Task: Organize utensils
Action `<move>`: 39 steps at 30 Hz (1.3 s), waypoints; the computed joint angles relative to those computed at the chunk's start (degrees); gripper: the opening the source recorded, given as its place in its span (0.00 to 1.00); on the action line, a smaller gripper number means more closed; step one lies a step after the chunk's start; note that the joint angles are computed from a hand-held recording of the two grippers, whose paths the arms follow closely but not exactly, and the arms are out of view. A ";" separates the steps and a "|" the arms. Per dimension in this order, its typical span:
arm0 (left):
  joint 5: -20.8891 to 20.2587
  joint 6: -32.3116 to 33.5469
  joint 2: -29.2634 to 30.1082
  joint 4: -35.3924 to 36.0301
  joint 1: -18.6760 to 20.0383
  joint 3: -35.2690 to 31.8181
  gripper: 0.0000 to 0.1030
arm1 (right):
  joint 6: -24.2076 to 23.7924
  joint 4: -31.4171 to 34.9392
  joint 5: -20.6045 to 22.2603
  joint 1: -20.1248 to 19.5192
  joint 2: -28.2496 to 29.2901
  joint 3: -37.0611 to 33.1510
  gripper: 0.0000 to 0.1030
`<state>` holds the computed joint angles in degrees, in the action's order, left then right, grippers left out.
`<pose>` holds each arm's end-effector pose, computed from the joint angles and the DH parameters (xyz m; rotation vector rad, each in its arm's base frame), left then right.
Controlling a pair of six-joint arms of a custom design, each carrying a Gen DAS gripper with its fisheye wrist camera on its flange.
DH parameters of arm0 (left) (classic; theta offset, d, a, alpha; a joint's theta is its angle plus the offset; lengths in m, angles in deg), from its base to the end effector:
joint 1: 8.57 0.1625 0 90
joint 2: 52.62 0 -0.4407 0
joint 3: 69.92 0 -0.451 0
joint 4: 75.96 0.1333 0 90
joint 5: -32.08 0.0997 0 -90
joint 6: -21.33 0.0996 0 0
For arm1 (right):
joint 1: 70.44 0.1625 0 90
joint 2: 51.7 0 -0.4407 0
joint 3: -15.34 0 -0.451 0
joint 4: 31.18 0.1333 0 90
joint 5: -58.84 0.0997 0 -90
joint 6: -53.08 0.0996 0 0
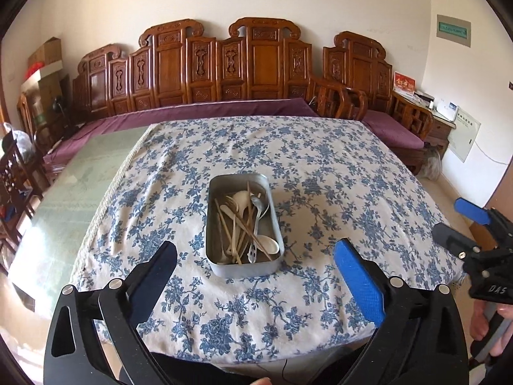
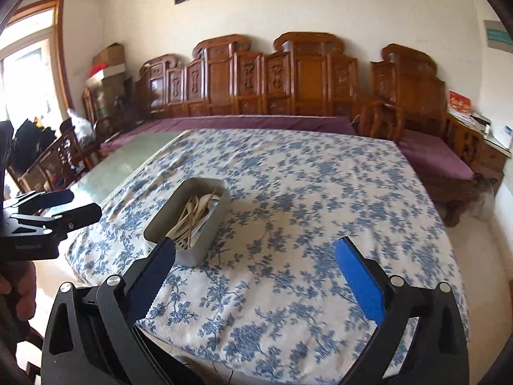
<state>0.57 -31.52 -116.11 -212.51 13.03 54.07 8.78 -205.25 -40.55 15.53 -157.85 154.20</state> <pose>-0.3873 -0.3881 0.0898 0.4601 2.2232 -0.9692 0.0889 -0.4032 0.3586 0.7535 -2.3364 0.9937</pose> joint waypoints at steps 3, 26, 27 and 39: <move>0.59 -0.85 -0.34 0.63 -1.65 -0.35 0.92 | -0.20 0.21 0.37 0.49 -2.99 0.37 0.98; 8.39 -5.92 -3.58 7.71 -9.38 -2.74 0.92 | 1.90 -1.43 0.07 7.91 -9.81 -0.74 0.98; 8.53 -6.28 -3.60 7.94 -9.44 -2.71 0.92 | 1.89 -1.61 0.01 8.02 -9.72 -0.71 0.97; 8.95 -7.53 -3.61 8.92 -9.61 -2.63 0.92 | 1.91 -1.48 0.82 7.49 -9.58 -0.72 0.97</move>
